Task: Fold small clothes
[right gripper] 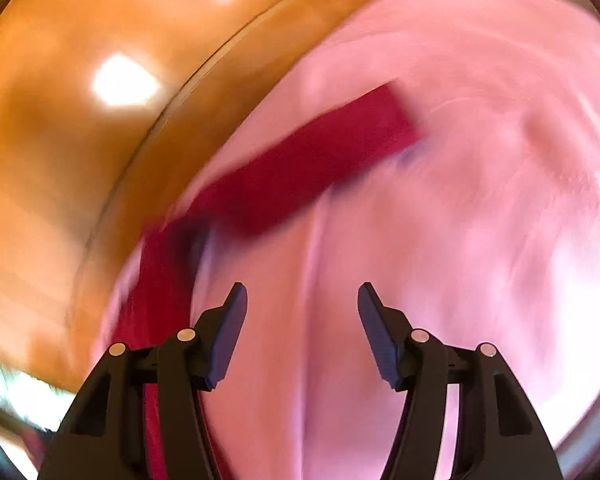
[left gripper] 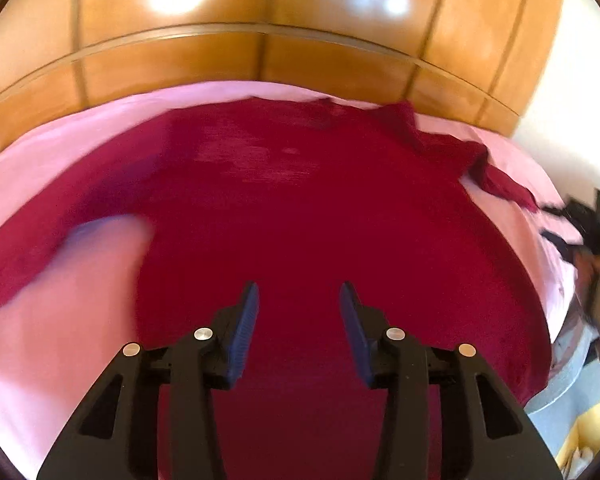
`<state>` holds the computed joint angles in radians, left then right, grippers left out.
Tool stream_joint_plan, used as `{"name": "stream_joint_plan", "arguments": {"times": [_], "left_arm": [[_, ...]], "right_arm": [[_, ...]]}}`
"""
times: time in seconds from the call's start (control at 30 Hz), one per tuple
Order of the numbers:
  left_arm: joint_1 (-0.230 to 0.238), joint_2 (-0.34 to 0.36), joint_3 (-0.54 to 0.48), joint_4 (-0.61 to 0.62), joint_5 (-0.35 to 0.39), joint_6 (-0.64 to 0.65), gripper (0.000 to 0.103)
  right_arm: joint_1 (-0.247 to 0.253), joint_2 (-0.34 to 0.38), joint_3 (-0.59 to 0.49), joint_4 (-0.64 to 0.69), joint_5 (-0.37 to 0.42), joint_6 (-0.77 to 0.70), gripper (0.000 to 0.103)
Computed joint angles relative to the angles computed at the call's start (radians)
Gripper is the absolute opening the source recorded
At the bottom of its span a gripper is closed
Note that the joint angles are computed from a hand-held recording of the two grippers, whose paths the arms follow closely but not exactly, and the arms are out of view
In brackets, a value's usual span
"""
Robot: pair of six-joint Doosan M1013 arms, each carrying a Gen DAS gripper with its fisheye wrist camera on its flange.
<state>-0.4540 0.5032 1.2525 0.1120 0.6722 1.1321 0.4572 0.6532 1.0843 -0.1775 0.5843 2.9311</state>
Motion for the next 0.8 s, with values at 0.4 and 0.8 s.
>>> {"name": "stream_joint_plan", "arguments": {"times": [0.4,0.8], "left_arm": [[-0.024,0.101,-0.122,-0.169,0.084,0.160,0.045],[-0.006,0.090,-0.103,-0.276,0.068,0.204,0.055]], "right_arm": [[-0.059,0.208,-0.394,-0.209,0.476,-0.089,0.005],[-0.053,0.299,-0.609,-0.254,0.651,-0.220,0.005]]}}
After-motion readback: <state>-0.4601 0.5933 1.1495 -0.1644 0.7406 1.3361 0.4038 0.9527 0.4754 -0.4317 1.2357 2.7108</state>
